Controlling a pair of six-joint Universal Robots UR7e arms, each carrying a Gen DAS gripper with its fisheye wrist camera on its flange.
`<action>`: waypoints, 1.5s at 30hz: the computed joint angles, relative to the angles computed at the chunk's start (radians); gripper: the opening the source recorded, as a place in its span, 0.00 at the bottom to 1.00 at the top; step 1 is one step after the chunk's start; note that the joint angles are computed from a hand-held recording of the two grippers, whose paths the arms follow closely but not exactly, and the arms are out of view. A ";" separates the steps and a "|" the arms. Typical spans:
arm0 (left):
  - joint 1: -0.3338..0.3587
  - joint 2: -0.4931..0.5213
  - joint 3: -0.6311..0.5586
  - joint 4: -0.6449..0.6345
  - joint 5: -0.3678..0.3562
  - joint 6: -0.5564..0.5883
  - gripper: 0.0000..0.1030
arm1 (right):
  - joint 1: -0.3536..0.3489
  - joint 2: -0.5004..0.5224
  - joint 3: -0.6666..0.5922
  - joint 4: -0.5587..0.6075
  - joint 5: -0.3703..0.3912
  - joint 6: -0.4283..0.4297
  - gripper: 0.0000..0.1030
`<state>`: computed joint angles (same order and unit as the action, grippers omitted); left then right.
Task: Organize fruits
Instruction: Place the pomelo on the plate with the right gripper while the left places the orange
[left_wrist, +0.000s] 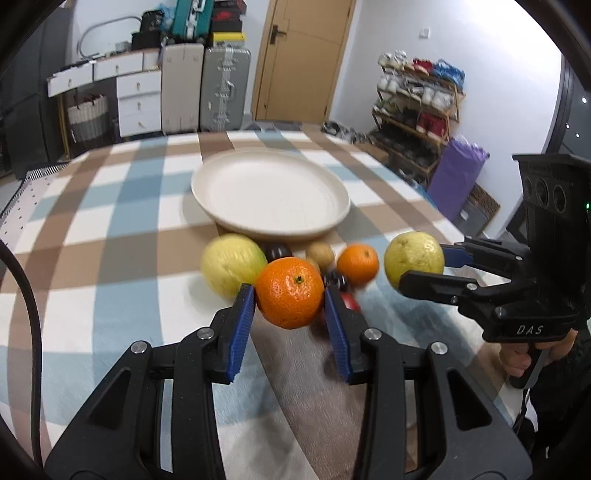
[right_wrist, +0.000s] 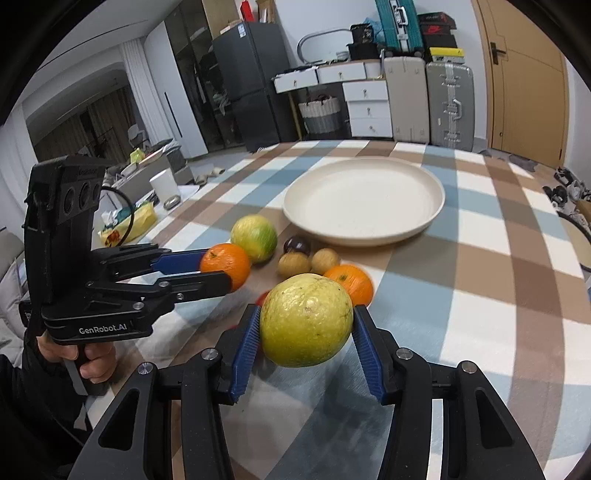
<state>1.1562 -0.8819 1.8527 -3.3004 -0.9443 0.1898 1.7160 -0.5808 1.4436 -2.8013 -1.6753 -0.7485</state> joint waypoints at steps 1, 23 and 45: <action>-0.001 0.000 -0.004 -0.011 0.001 0.005 0.35 | 0.000 0.000 -0.003 -0.012 0.007 0.002 0.49; 0.032 0.112 -0.252 0.001 0.038 0.077 0.35 | 0.003 0.123 -0.263 0.045 0.034 0.024 0.49; 0.090 0.234 -0.461 0.111 0.024 0.094 0.35 | 0.000 0.277 -0.520 0.183 -0.028 0.065 0.49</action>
